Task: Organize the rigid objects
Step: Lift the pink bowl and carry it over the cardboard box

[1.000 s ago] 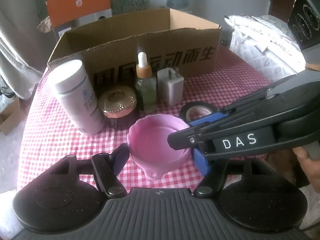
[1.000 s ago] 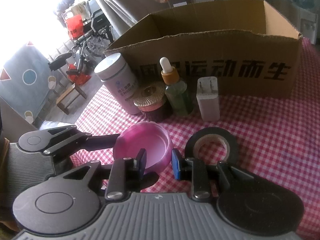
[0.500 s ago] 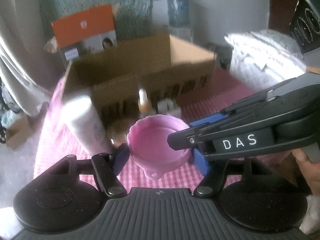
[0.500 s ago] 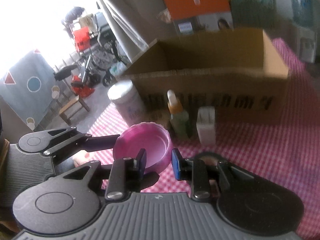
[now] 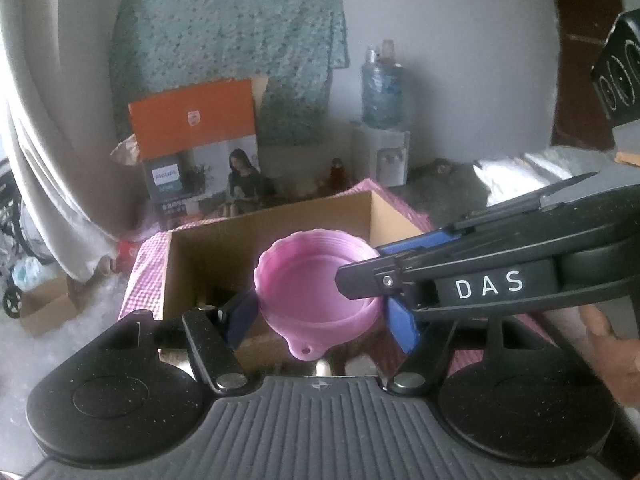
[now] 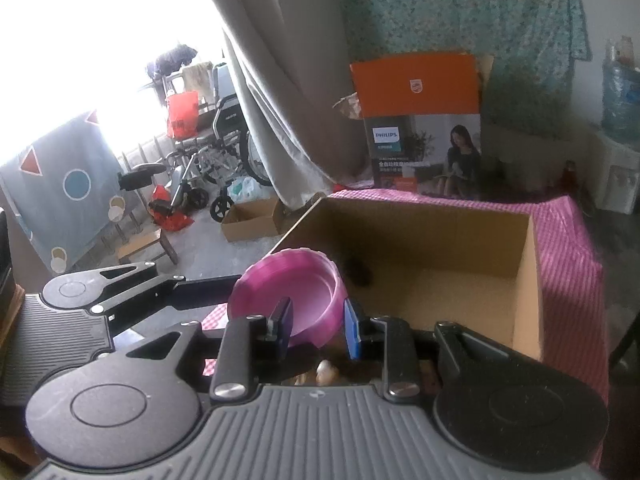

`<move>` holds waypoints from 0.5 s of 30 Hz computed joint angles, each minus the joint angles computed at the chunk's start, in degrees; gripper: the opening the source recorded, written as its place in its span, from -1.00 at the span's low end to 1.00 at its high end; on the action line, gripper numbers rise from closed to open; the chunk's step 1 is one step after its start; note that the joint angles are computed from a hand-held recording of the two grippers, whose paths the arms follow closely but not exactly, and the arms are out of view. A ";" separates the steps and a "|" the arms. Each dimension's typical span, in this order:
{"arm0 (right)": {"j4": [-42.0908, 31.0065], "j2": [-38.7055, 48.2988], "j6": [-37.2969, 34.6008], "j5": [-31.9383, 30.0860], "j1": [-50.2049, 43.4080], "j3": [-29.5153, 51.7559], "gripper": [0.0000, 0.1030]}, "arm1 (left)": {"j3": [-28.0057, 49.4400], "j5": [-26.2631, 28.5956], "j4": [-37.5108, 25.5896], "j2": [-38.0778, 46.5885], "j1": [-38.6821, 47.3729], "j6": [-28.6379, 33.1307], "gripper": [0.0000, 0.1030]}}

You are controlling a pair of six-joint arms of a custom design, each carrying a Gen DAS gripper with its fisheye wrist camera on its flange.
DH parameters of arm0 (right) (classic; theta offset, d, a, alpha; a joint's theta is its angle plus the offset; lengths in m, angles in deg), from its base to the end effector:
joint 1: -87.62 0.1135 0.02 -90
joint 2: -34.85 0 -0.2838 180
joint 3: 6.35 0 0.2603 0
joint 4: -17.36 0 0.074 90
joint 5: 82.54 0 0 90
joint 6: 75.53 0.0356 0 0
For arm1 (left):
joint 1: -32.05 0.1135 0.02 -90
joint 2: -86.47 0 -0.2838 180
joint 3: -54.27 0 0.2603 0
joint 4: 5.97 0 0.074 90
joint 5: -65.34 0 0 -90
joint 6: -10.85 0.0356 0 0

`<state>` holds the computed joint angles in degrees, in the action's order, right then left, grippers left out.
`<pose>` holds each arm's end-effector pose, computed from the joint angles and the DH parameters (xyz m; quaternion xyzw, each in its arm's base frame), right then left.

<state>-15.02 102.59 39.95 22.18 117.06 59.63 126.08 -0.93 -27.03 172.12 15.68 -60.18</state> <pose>0.2330 0.1211 0.3073 0.0297 0.8778 0.1138 0.4644 0.3209 -0.1092 0.2732 0.3540 0.7979 -0.1720 0.4567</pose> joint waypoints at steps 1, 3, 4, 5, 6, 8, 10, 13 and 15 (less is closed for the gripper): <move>-0.35 1.49 -1.34 -2.41 -2.43 1.58 -0.42 | 1.87 -0.22 -0.93 1.43 -0.17 -0.50 0.34; -1.26 4.52 -3.13 -6.87 -6.59 4.56 -0.42 | 6.94 -1.27 -3.36 5.45 -0.89 -1.24 0.34; -2.05 6.44 -4.02 -8.89 -8.48 6.47 -0.42 | 8.29 -1.54 -4.51 6.32 -0.97 -1.08 0.34; -2.79 8.78 -5.10 -11.18 -10.60 8.59 -0.42 | 11.58 -2.24 -6.24 8.95 -1.37 -1.10 0.34; -3.28 10.68 -5.62 -13.02 -12.20 10.20 -0.42 | 13.85 -2.69 -7.94 10.58 -1.52 -1.00 0.34; -5.07 15.84 -6.28 -17.63 -15.89 14.47 -0.42 | 20.42 -3.72 -12.71 15.47 -1.89 -0.52 0.34; -6.81 20.49 -6.56 -21.15 -18.20 18.12 -0.42 | 25.78 -4.77 -16.92 19.51 -2.19 0.09 0.34; -9.91 27.93 -6.70 -26.76 -21.60 24.03 -0.42 | 34.53 -6.79 -24.03 26.26 -2.66 1.96 0.34; -12.14 32.85 -7.02 -29.78 -23.14 27.88 -0.42 | 40.06 -8.02 -28.81 30.58 -2.75 2.93 0.34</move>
<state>-27.17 135.44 32.93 -7.60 93.92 87.52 166.14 -8.95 -55.84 202.70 12.92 -57.25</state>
